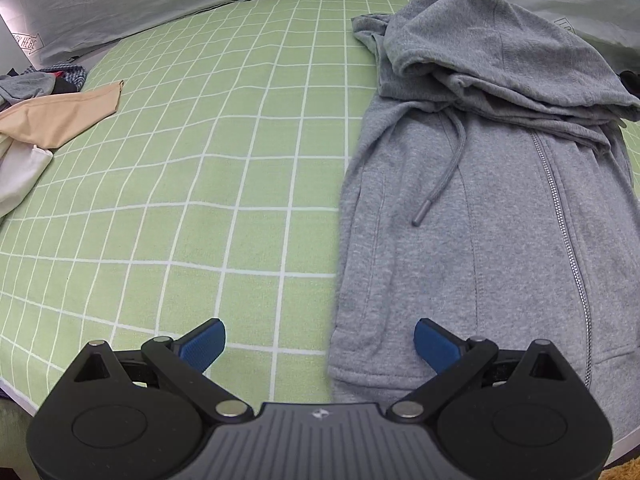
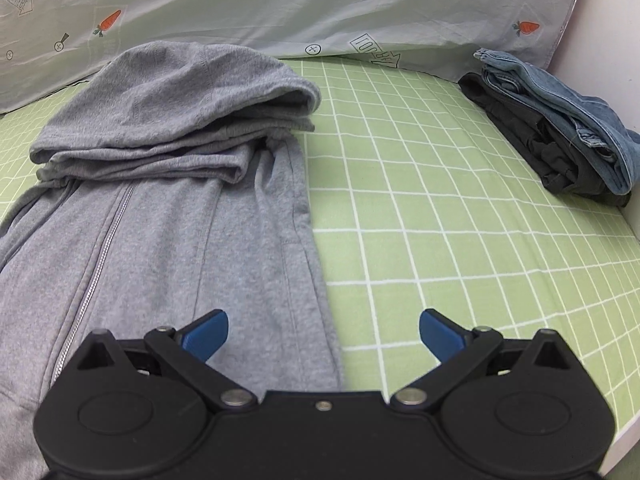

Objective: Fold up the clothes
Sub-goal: 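Grasp the hoodie hem with both grippers side by side, then fold the held hem up toward the hood with both grippers and release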

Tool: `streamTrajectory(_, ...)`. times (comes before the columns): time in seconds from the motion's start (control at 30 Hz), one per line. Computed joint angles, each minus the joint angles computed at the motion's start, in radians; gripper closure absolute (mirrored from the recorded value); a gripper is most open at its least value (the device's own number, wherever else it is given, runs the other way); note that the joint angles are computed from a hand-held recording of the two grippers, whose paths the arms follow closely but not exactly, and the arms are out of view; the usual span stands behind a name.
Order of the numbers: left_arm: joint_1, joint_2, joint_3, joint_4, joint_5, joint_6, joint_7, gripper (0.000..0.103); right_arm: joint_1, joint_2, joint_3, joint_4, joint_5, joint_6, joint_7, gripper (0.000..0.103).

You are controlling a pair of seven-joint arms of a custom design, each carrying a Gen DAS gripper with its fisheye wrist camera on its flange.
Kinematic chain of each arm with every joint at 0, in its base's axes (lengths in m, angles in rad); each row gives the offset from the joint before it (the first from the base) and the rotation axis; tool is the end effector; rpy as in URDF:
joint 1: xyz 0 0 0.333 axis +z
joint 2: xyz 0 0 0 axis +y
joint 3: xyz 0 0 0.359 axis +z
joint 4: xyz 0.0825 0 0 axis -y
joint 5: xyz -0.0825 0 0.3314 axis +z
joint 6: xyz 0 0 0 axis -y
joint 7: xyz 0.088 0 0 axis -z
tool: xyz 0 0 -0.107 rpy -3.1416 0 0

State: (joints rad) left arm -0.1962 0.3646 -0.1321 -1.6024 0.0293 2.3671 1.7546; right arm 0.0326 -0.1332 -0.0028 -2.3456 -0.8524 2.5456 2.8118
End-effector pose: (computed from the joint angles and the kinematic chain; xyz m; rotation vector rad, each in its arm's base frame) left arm 0.6341 -0.2001 0.5246 -1.4445 2.4650 -0.4609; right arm 0.4640 0.0234 0.4917 -1.3388 2.4442 -0.8975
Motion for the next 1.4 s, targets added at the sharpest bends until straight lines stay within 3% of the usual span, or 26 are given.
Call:
streamTrajectory(0.23, 0.033, -0.039, -0.014, -0.060, -0.063, 0.013, 0.056, 0.003, 0.023, -0.054, 0.025, -0.064, 0.038, -0.029, 0.036, 0.000)
streamTrajectory(0.5, 0.065, -0.066, -0.041, -0.093, -0.175, -0.044, 0.139, 0.003, 0.008, -0.125, 0.018, -0.157, 0.092, 0.067, 0.062, 0.000)
streamTrajectory(0.73, 0.040, -0.108, -0.039, -0.171, -0.157, -0.001, 0.179, 0.005, -0.004, -0.158, 0.020, -0.213, 0.172, 0.118, 0.001, 0.006)
streamTrajectory(0.8, 0.039, -0.115, -0.041, -0.186, -0.166, 0.023, 0.185, 0.010, -0.011, -0.166, 0.023, -0.222, 0.175, 0.130, -0.013, 0.009)
streamTrajectory(0.87, 0.040, -0.120, -0.045, -0.195, -0.179, 0.045, 0.196, 0.019, -0.023, -0.170, 0.027, -0.229, 0.165, 0.154, -0.021, 0.018)
streamTrajectory(0.93, 0.039, -0.124, -0.050, -0.199, -0.193, 0.059, 0.209, 0.029, -0.029, -0.170, 0.025, -0.232, 0.158, 0.190, -0.042, 0.041)
streamTrajectory(1.03, 0.037, -0.119, -0.061, -0.190, -0.219, 0.062, 0.242, 0.047, -0.026, -0.156, 0.024, -0.225, 0.173, 0.225, -0.091, 0.065)
streamTrajectory(1.1, 0.041, -0.111, -0.068, -0.172, -0.249, 0.042, 0.265, 0.071, -0.020, -0.150, 0.009, -0.230, 0.207, 0.269, -0.125, 0.083)
streamTrajectory(1.17, 0.045, -0.102, -0.073, -0.148, -0.281, 0.011, 0.279, 0.086, -0.040, -0.149, 0.011, -0.231, 0.219, 0.302, -0.122, 0.096)
streamTrajectory(1.4, 0.051, -0.117, -0.090, -0.103, -0.371, 0.061, 0.387, 0.089, -0.190, -0.149, 0.079, -0.178, 0.080, 0.425, -0.002, 0.096)
